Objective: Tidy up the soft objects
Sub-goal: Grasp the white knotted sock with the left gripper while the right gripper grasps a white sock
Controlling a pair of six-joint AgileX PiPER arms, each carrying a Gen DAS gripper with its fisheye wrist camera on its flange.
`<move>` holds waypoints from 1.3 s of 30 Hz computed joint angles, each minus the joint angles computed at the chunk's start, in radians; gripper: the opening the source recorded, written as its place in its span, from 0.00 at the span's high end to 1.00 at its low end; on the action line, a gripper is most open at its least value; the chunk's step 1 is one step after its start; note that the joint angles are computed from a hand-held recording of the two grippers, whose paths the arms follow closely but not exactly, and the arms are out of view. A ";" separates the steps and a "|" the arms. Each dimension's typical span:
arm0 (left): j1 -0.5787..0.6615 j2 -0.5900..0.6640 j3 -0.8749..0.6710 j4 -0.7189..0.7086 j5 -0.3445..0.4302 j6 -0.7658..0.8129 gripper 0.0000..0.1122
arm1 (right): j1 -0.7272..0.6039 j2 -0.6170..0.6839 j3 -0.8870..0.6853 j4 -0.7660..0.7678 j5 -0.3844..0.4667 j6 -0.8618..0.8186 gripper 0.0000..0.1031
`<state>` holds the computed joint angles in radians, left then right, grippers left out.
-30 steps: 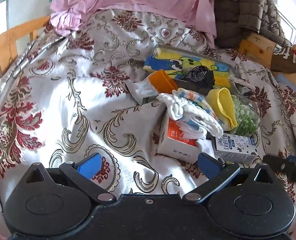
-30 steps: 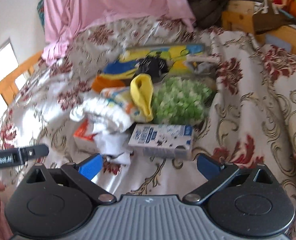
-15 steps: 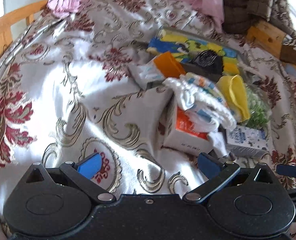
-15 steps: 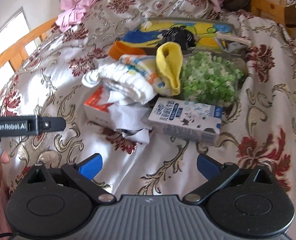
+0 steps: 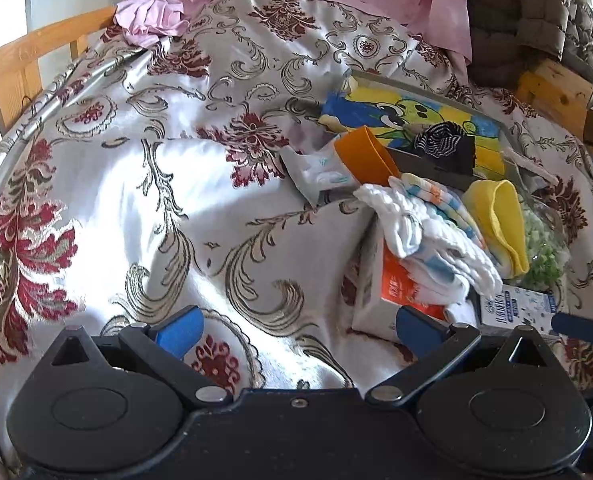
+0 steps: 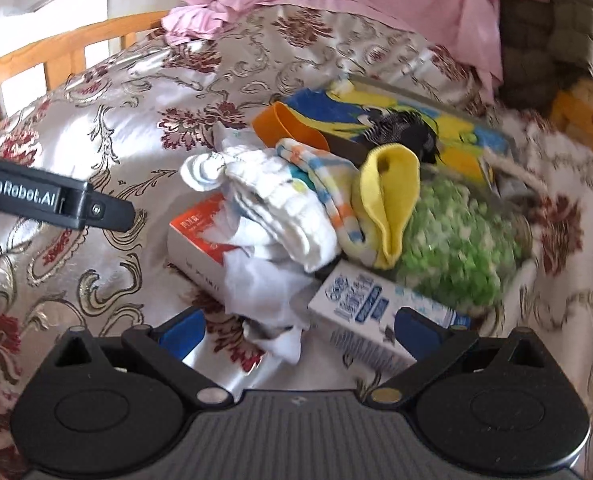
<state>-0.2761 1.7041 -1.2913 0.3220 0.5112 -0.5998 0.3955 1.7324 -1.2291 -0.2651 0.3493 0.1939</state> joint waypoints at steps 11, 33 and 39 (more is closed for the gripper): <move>0.062 0.048 -0.018 -0.341 -0.194 0.323 0.09 | 0.007 0.071 -0.022 0.085 -0.078 -0.278 0.01; 0.146 0.270 -0.236 -1.221 -0.041 1.169 0.56 | -0.008 0.106 -0.037 0.200 -0.092 -0.401 0.53; 0.176 0.283 -0.254 -1.269 0.015 1.159 0.70 | -0.005 0.096 -0.034 0.327 -0.065 -0.526 0.81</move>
